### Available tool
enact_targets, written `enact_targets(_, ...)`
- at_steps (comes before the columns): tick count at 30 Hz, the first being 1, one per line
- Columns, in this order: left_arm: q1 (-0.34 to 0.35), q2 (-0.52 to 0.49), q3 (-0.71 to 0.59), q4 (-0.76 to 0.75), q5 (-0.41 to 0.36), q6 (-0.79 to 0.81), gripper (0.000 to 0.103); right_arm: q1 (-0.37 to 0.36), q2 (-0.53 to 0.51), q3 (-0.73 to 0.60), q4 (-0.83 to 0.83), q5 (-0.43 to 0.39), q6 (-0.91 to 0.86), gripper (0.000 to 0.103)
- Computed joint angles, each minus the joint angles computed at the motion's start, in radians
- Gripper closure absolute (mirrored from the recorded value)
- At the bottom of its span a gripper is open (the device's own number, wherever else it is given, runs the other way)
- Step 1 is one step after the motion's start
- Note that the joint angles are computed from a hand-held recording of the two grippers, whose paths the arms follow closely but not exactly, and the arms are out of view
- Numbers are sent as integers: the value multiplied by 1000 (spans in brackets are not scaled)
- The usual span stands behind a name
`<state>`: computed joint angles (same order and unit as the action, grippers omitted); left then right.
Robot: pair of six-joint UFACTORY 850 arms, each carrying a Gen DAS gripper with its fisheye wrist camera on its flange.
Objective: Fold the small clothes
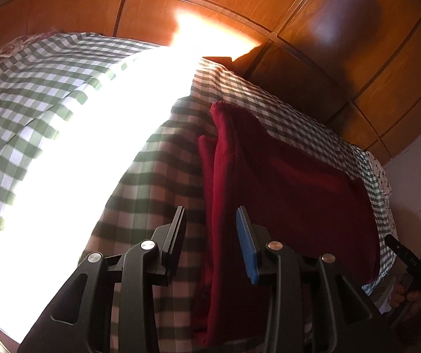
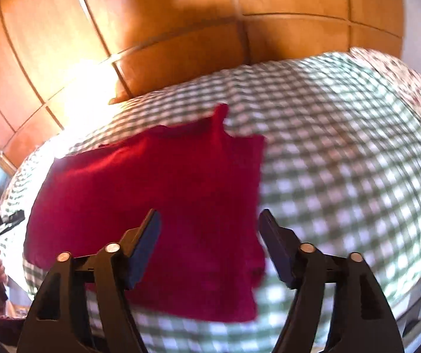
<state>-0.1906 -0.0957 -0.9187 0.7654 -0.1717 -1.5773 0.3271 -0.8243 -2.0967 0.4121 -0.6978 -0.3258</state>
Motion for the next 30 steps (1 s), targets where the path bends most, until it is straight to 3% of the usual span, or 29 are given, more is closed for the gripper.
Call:
enact_targets(3,16,-99,-110,-172,-51,180,60,37,-57,-72,-37,-6,23,27)
enact_targets(6,26,-181,-207,-257,-78,285,59,64,-145,-202,-74,-45,59,27)
enact_targets(7,22,-204,-234,-245,-102,280,60,72,-182,-259,-84,-62,71,27)
enact_targets(8,15,-231,-269,-222,-155,268,76,76,-196,-279,-92,-66,76,27)
enact_targets(9,36,-252,-298,-224,-204,297,78,82,-228,-324,-125,-80,99,27)
enact_targets(11,35,-281,-311,-214,-216,258,77,87,-271,-376,-163,-119,136,27)
enact_targets(14,12,-290,-308,-97,-238,81,67,86,-220,-256,-125,-20,76,25)
enact_targets(19,-59,-285,-354,130,-414,-62,65,89,-193,-201,-122,35,65,22)
enact_targets(21,-87,-273,-360,224,-455,-108,53,95,-179,-172,-138,61,75,21)
enact_targets(26,-133,-248,-360,348,-488,-148,45,96,-192,-200,-163,37,97,21)
enact_targets(30,-152,-236,-362,345,-480,-109,45,97,-236,-297,-191,-44,126,20)
